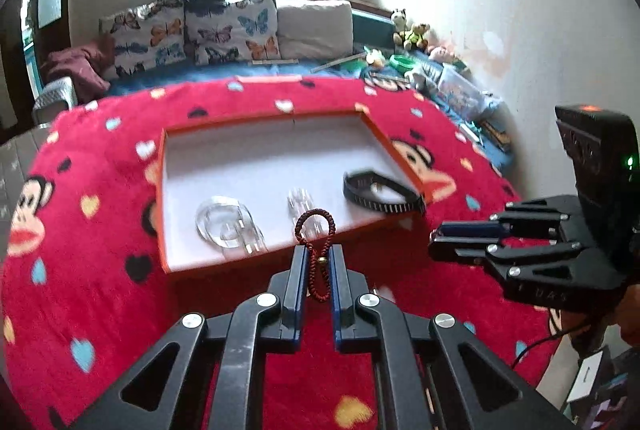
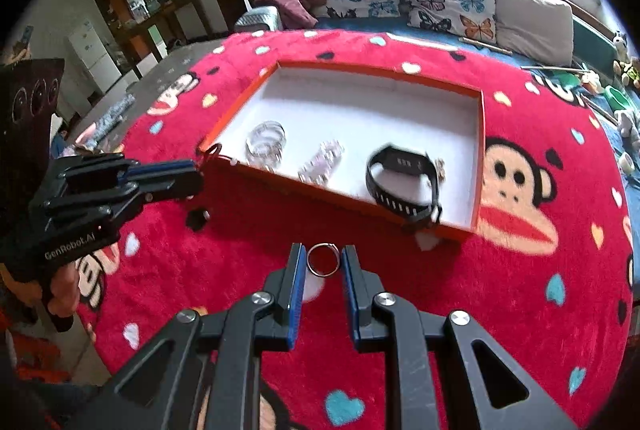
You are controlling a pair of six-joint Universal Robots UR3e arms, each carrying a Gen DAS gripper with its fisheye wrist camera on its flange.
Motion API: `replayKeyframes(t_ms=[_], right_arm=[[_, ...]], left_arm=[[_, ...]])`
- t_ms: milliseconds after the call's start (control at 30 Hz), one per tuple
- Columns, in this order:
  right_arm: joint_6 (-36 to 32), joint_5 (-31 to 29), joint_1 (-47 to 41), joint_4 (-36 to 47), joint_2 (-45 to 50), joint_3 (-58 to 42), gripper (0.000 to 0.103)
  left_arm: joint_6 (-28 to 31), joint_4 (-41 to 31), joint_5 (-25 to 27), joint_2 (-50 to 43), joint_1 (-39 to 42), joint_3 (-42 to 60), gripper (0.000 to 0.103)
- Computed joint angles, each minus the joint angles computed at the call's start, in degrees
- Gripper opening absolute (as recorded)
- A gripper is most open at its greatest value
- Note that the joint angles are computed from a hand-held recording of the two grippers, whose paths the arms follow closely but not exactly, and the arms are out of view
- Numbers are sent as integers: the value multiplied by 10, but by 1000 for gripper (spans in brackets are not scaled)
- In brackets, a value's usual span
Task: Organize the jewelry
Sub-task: 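Carry the red bracelet and silver ring into the tray and open both tools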
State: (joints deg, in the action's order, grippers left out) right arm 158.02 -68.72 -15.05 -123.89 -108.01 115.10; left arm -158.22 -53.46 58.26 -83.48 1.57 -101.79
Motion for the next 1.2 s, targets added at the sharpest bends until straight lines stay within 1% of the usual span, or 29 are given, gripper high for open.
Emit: replayKeyframes(t_ms=[100, 333, 567, 700, 867, 1200], right_arm=[[12, 3, 10, -16, 32, -32, 21], [46, -8, 46, -69, 146, -127, 21], [57, -23, 64, -81, 220, -175, 21], [60, -33, 64, -79, 240, -180, 21], [65, -40, 64, -70, 267, -193, 21], [68, -39, 60, -64, 279, -197, 21]], left_arm=[[-4, -7, -3, -33, 8, 53, 10], [-12, -13, 35, -140, -6, 182, 10], [-23, -43, 57, -229, -13, 267, 10], [-26, -43, 76, -259, -26, 277, 10], [-24, -44, 87, -290, -39, 286, 10], [-32, -51, 91, -334, -60, 318, 11]])
